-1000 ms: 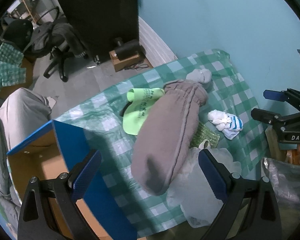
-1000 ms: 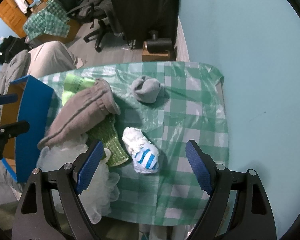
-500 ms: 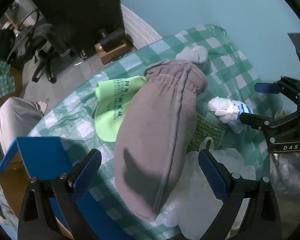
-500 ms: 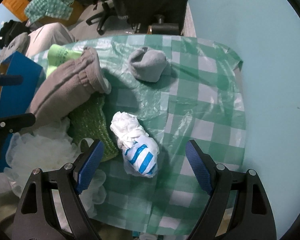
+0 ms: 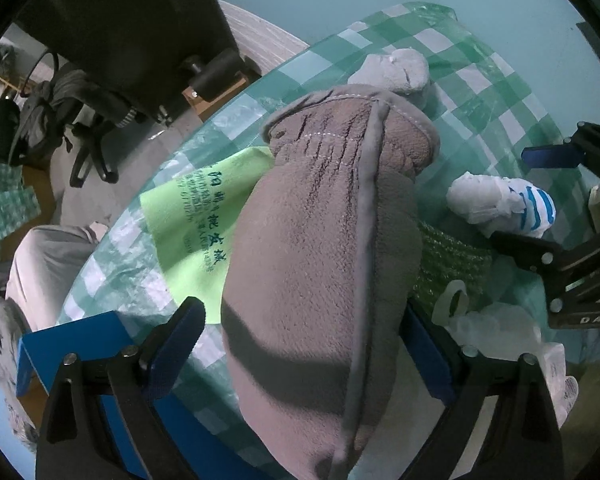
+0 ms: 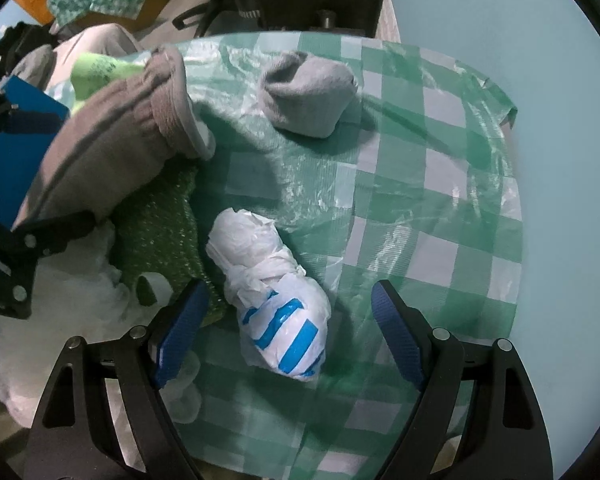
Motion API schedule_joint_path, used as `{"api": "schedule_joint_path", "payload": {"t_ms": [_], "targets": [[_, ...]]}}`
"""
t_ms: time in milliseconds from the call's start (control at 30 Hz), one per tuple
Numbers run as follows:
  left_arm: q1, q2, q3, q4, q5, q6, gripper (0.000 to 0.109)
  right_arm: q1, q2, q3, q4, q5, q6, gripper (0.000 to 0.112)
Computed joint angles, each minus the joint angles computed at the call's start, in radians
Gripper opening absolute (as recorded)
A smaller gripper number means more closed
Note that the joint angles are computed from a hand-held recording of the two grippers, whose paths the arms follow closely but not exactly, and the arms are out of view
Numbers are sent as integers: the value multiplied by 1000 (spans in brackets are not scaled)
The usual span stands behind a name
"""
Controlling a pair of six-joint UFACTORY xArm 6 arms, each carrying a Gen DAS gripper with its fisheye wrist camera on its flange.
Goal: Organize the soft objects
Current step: 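Grasp the grey mitten with the left tool while the right tool grasps the striped sock, then lift the grey mitten and striped sock and carry both over the box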
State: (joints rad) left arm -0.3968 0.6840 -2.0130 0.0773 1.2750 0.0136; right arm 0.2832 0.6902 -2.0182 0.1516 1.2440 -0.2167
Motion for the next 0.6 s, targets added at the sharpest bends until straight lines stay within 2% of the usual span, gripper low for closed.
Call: {"api": "schedule_joint_path", "payload": {"t_ms": [33,100,167,200,300,367,467,600], "targets": [[1,4,-4,-4,2,2,84,1,0,5,-5,-6,-4,83],[2,8,-5,-8,2,1,78,2,-1,16,-9,-17,-11,82],[1,-8,24,-19,-18,11,66,5,3,18,-16,-21,-12,75],[1,-13,30,-21,-21,15,64,7,10,9,-17,-18,-13,71],[3,-39,64,-38,-41,23,50,8,20,-2,-4,-6,-15,54],[5,-55,85,-41,-56,21,42,6,16,7,4,-17,-10,52],[10,-83,112,-49,-76,18,34,3,1,22,8,-38,-4,49],[15,-124,148,-45,-102,15,32,-2,-35,60,12,-55,-7,49]]}}
